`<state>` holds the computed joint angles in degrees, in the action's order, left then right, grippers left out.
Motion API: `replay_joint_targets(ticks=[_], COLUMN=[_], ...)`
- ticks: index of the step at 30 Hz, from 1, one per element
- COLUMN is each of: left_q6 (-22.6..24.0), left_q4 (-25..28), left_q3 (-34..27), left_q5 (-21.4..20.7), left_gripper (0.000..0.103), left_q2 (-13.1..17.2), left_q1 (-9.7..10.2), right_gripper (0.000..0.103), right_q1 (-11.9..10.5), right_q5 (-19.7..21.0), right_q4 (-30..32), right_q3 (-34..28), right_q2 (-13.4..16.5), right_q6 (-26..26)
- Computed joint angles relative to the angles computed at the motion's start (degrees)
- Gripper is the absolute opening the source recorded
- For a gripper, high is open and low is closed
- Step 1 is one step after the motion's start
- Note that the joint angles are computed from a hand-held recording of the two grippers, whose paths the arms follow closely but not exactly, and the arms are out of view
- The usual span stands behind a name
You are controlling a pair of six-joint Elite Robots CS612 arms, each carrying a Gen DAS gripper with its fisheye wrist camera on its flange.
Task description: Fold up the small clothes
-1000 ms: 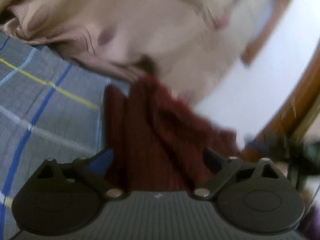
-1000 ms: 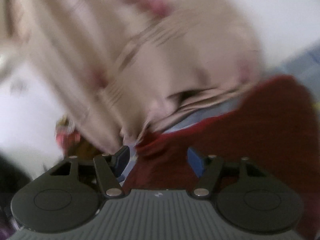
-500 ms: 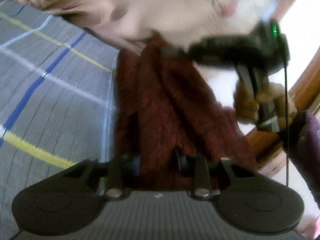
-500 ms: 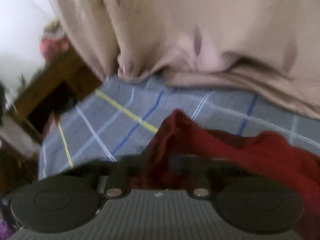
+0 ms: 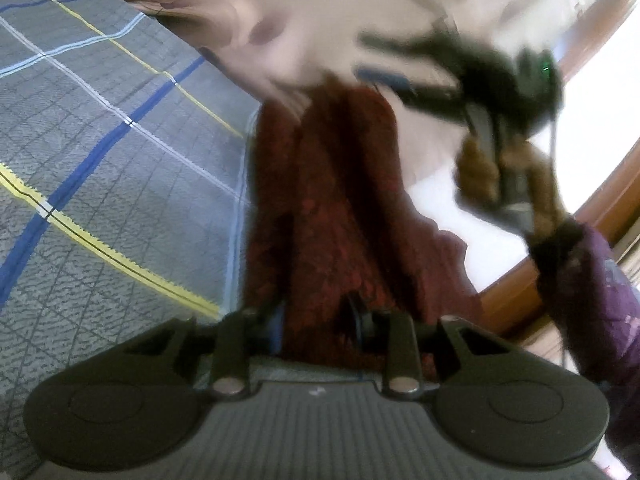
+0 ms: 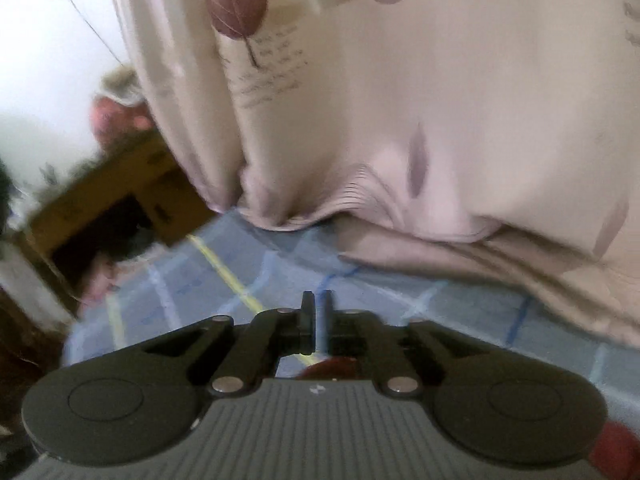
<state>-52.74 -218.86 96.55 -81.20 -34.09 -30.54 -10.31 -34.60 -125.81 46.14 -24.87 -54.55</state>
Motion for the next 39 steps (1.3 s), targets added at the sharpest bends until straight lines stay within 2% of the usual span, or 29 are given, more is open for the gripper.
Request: replay_joint_targets(ticks=[1,2,3,5,6,8,9,10,12,14,16,18,19,21,22,24,25,27,28,29,30,31,32,33,34,35,36,37,39], left_q6=[-0.08,0.09,0.50,0.91,0.85,1.11,1.51,2.03,3.13,1.80,0.50,0.78,1.07,1.49,1.71,1.56,1.39,1.52,1.46,1.09,0.93,1.18,1.84,2.79,3.28,3.68,4.39,5.92,9.07], left_q4=[-0.01,0.12,0.23,0.39,0.45,0.76,1.05,1.36,1.57,0.83,-0.07,-0.21,-0.20,-0.22,-0.21,-0.07,0.17,1.04,1.35,1.63,1.87,2.31,2.84,3.18,2.78,1.39,0.28,-0.24,0.14], left_q3=[-0.01,-0.03,-0.06,-0.01,0.04,0.11,0.13,0.15,0.23,0.27,0.30,0.41,0.43,0.49,0.58,0.72,0.77,0.92,1.09,1.38,1.67,1.97,2.41,3.00,3.29,3.63,3.60,3.18,1.43], left_q5=[0.25,0.57,0.96,1.72,2.11,2.66,2.92,3.16,3.62,3.79,3.89,4.63,5.11,6.04,6.49,7.52,7.95,8.64,8.95,9.16,9.20,9.44,10.40,12.06,12.84,13.33,13.29,12.82,12.23], left_gripper=[0.030,0.030,0.030,0.030,0.030,0.030,0.030,0.030,0.030,0.030,0.030,0.030,0.030,0.030,0.030,0.030,0.030,0.030,0.030,0.030,0.030,0.030,0.030,0.030,0.030,0.030,0.030,0.030,0.030], left_q2=[0.01,0.00,0.00,-0.01,-0.05,-0.15,-0.23,-0.32,-0.41,-0.19,0.07,0.08,0.09,0.10,0.07,-0.04,-0.13,-0.50,-0.70,-0.98,-1.27,-1.65,-2.20,-2.94,-3.33,-3.80,-4.06,-4.30,-4.17], left_q1=[-0.08,-0.20,-0.32,-0.57,-0.70,-0.88,-0.97,-1.04,-1.22,-1.24,-1.25,-1.49,-1.65,-1.98,-2.16,-2.51,-2.65,-2.88,-2.98,-3.07,-3.09,-3.14,-3.33,-3.65,-3.77,-3.83,-3.79,-3.66,-3.39], right_gripper=[0.050,0.072,0.103,0.101,0.095,0.072,0.035,0.011,0.013,0.013,0.013,0.012,0.012,0.012,0.013,0.013,0.015,0.022,0.023,0.024,0.027,0.028,0.028,0.030,0.031,0.032,0.034,0.041,0.053], right_q1=[-0.23,-0.34,-0.35,0.31,0.75,1.85,2.54,3.06,3.11,2.73,1.46,0.72,0.57,0.46,0.32,-0.10,-0.22,-0.11,0.07,0.17,-0.07,-0.92,-2.06,-3.05,-3.93,-4.80,-5.78,-6.95,-8.26], right_q5=[0.16,-0.75,-2.22,-5.56,-8.20,-14.84,-18.89,-21.83,-22.28,-19.21,-8.83,-2.60,-1.44,-2.27,-2.30,0.34,1.53,1.52,0.68,-0.30,0.68,4.06,9.13,12.49,14.17,14.85,15.22,14.21,7.91], right_q4=[3.80,5.20,4.37,2.09,0.38,-2.53,-4.67,-6.99,-6.75,-1.00,10.53,17.20,17.67,14.96,15.07,19.03,18.18,9.34,3.35,-2.65,-8.33,-12.70,-16.78,-19.79,-21.99,-23.27,-23.27,-25.34,-31.53], right_q3=[0.51,1.25,2.77,4.87,5.98,7.58,8.13,8.65,8.59,6.21,1.70,-1.96,-3.88,-7.41,-9.21,-11.62,-11.19,-8.78,-7.81,-7.44,-6.87,-6.41,-6.02,-4.32,-1.04,3.11,7.23,11.88,17.60], right_q2=[-0.84,-1.66,-2.72,-4.08,-4.69,-5.46,-5.49,-5.40,-5.07,-4.24,-2.69,-0.99,0.31,3.28,4.70,6.65,6.89,6.84,6.96,7.24,7.49,7.62,7.87,7.11,5.29,3.00,0.73,-1.58,-4.04], right_q6=[-2.26,-3.76,-5.15,-7.59,-7.86,-8.92,-8.82,-8.60,-9.65,-9.91,-12.03,-12.29,-10.12,-3.67,-2.21,-3.16,-2.96,1.11,4.47,10.00,16.00,22.00,26.29,28.17,27.66,24.75,19.43,13.44,4.48])
